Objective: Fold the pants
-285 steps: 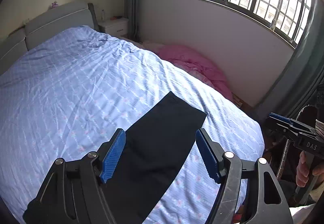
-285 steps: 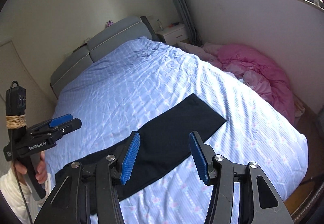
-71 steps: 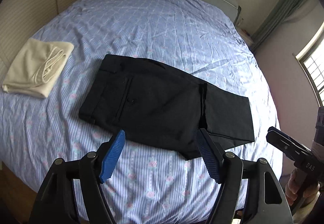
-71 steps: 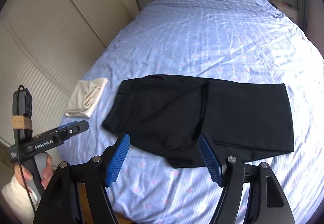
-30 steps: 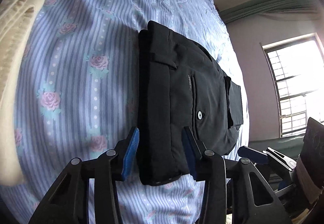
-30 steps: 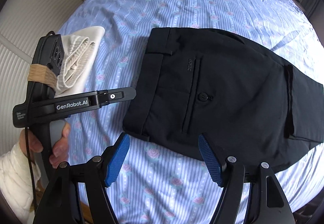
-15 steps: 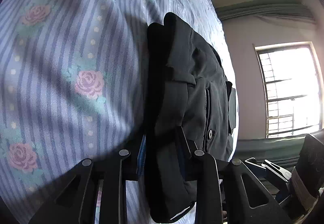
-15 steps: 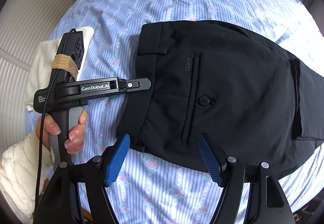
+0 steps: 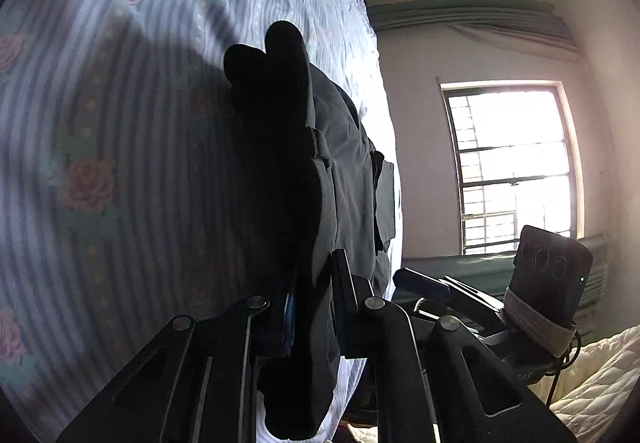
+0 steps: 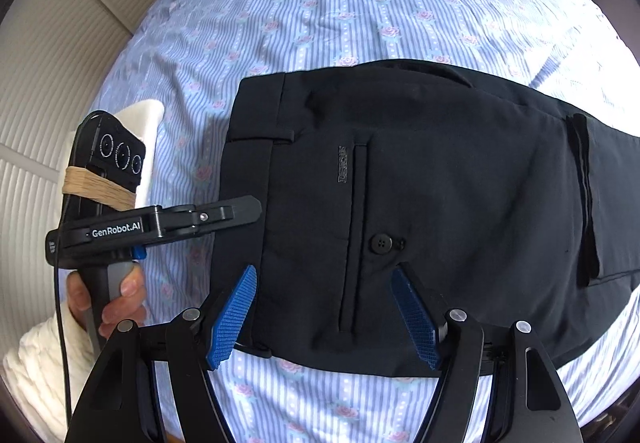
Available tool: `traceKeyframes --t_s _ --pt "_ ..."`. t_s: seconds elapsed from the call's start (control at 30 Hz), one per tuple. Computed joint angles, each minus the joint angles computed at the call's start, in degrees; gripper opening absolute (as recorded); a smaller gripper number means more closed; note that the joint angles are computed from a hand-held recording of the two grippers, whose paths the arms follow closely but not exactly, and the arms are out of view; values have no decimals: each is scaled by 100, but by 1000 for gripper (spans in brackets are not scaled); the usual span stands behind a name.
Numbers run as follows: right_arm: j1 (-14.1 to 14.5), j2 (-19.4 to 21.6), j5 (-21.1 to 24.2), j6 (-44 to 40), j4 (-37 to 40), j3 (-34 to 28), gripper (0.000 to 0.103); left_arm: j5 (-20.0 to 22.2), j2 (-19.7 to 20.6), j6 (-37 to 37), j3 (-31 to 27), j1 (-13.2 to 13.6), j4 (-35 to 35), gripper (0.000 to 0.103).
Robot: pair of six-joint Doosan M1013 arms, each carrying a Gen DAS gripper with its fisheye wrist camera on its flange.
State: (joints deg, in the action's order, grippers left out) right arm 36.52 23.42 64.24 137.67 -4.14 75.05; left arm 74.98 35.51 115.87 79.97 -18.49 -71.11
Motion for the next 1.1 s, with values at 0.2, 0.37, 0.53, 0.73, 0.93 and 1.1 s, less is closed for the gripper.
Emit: traceKeyframes --t_s 0.2,0.37,0.53,0.73,0.93,1.1 --pt "-27 -47 13 162 -143 37 71 -45 267 -494 -310 -108 314 20" --pt "-51 -107 9 359 -231 102 71 -278 184 -1224 -502 -233 1087 20" --pt "-32 -291 -58 511 -518 237 71 -680 -216 -1576 -618 -355 1707 18" --pt "4 -737 -252 971 -1027 522 71 -1167 -717 -2210 -772 -592 2505 17" --pt "-3 -1304 -422 1476 -1684 908 71 -1229 -800 -2630 -1249 -984 3215 16" --pt "-12 -1801 -529 1855 -2150 1271 71 -1251 -918 -2901 -1525 -1324 3737 15"
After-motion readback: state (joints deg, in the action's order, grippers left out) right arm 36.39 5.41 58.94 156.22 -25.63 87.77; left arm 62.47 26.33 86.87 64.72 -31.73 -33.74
